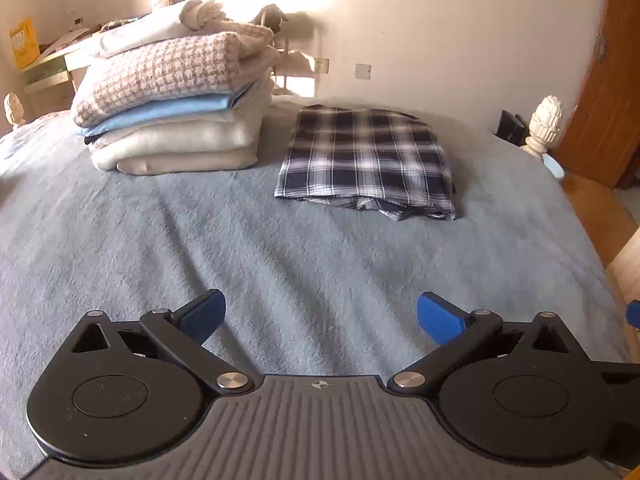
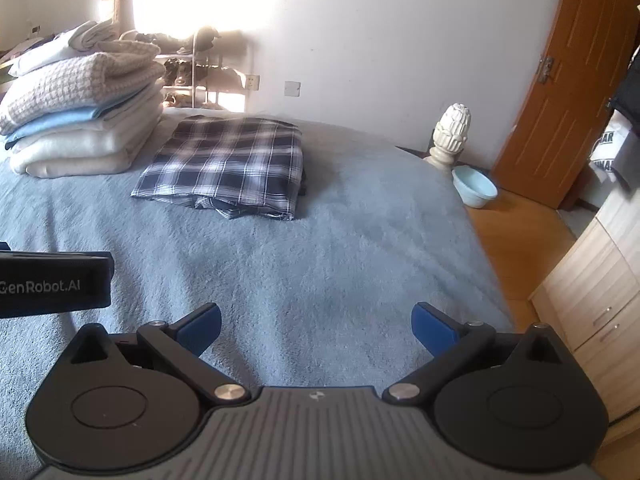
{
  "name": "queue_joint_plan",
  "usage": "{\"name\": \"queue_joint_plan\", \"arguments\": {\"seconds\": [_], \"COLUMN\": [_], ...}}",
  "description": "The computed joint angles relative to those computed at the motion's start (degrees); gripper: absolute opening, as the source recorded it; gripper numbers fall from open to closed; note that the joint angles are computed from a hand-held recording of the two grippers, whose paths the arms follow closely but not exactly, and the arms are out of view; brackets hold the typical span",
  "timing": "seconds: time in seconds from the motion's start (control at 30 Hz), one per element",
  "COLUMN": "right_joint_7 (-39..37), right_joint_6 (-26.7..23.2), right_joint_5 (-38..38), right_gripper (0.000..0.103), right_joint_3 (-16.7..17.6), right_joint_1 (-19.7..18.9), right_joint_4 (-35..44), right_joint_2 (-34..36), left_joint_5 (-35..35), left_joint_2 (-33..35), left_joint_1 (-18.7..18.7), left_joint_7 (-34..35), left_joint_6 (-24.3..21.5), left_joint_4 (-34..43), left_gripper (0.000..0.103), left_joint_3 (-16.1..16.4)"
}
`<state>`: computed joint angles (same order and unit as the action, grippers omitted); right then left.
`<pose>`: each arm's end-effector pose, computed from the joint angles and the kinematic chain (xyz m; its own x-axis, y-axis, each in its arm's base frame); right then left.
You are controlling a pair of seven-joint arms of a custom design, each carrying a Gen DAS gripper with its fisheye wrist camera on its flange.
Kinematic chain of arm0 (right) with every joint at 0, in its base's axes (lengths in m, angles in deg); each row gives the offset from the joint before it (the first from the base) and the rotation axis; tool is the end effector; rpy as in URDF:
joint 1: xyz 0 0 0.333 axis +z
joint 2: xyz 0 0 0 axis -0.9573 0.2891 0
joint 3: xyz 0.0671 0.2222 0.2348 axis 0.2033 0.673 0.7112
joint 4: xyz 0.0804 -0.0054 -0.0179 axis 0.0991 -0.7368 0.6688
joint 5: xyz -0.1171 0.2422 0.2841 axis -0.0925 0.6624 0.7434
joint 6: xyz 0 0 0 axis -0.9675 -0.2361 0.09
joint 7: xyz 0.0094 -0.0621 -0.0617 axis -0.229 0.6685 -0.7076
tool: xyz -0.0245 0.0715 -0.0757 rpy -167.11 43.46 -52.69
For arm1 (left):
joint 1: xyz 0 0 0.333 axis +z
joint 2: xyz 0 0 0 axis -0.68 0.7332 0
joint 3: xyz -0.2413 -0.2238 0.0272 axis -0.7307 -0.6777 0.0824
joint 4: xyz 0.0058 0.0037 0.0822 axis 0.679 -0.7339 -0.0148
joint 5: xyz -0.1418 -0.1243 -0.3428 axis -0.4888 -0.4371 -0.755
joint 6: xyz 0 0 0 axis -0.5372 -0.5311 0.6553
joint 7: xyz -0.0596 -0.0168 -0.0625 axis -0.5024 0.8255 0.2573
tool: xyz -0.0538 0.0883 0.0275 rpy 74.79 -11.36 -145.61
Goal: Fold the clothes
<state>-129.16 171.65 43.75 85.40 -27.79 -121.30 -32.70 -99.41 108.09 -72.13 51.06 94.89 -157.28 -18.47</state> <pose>0.3569 0.4377 0.4289 -0.8325 -0.5287 0.1656 -0.4776 0.5331 -0.6984 0.4897 -0.4937 0.4322 -0.8309 -0.5550 0.0396 -0.4295 0.5945 -0.6798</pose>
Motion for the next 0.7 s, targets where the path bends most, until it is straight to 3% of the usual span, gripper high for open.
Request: {"name": "queue_joint_plan", "arguments": {"seconds": [0.7], "right_joint_7": [0.78], "right_joint_6": [-1.09], "right_joint_5": [-0.07], "right_gripper": [0.103], "right_joint_3": [0.50], "right_joint_1": [0.45], "right_joint_4": [-0.22], "right_joint_2": [-0.45], "left_joint_5": [1.13], "left_joint_2": [-0.94], "left_joint_1": [-1.02], "left_joint_7": [-1.71], "left_joint_6": [-0.64], "left_joint_4": [-0.76], "left_gripper": [0.103], "left_joint_3": [0.57]}}
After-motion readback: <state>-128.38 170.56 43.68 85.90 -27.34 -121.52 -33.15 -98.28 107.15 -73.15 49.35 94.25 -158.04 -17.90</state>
